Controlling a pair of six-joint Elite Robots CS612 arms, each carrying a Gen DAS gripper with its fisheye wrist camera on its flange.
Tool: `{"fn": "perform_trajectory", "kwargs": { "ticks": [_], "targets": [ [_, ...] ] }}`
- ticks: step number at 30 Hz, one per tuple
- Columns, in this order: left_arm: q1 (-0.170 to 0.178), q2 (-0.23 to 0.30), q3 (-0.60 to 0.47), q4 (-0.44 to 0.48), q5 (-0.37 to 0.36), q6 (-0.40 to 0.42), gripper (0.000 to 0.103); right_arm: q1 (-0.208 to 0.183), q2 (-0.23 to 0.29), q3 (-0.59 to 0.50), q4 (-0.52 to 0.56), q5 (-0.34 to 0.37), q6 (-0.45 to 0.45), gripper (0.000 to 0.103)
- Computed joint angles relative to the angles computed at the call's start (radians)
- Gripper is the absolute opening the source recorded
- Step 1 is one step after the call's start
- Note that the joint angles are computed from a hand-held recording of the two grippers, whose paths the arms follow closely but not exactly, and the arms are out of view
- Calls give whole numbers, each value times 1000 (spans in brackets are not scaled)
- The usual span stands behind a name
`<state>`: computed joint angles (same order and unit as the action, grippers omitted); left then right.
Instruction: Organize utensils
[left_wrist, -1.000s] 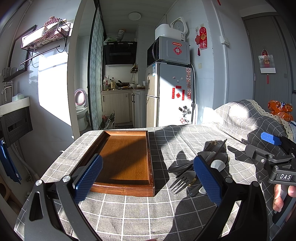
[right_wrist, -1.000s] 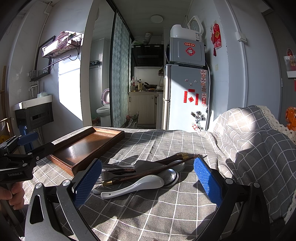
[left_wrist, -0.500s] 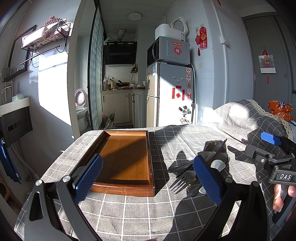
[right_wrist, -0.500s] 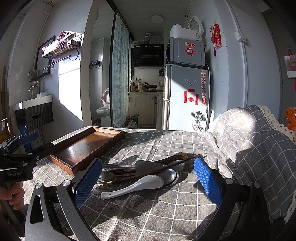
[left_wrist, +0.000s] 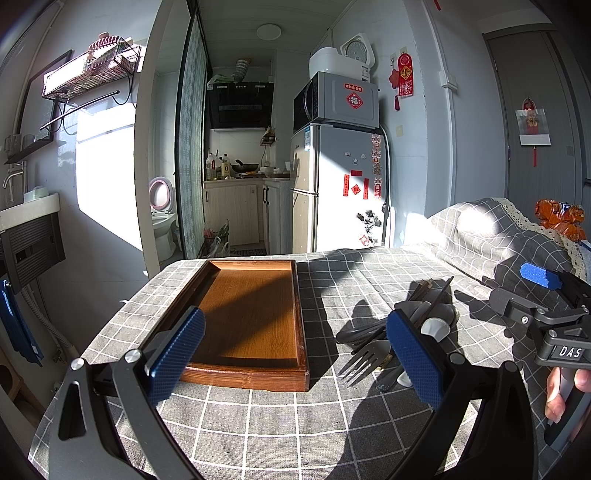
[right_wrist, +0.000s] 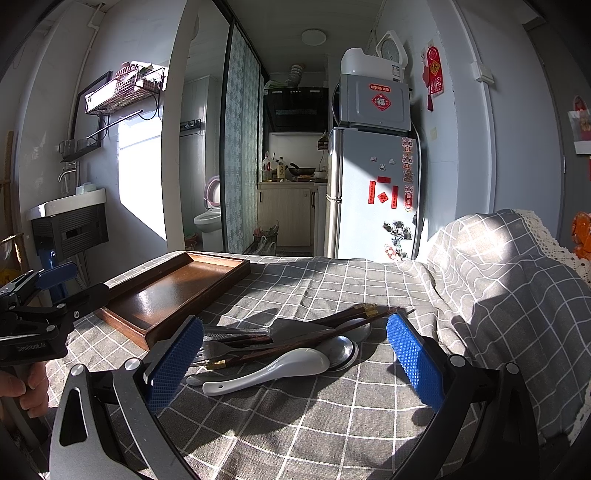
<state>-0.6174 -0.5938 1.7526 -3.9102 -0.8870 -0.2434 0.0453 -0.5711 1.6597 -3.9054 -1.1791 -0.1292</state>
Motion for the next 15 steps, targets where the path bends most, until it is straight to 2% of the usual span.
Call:
{"fn": "perform_trajectory", "kwargs": {
  "ticks": [3,5,7,9,12,15],
  "targets": [
    [-1,-6,0,44,23,-28,100,-5,-6,4,12,2,27,100],
    [13,-18,3,93,-44,-46,100,-12,-17,7,69,9,39,100],
    [31,-26,6,113,-162,-39,100,-19,-38,17,151,13,10,100],
    [52,-28,5,126,-297,12,100,-27,-62,22,254,35,-37,100],
    [63,-36,-15,250,-409,158,100,-40,-87,11,392,91,-82,100],
    [69,-35,-45,352,-474,267,100,-48,-93,-19,500,150,-77,100]
  ]
}}
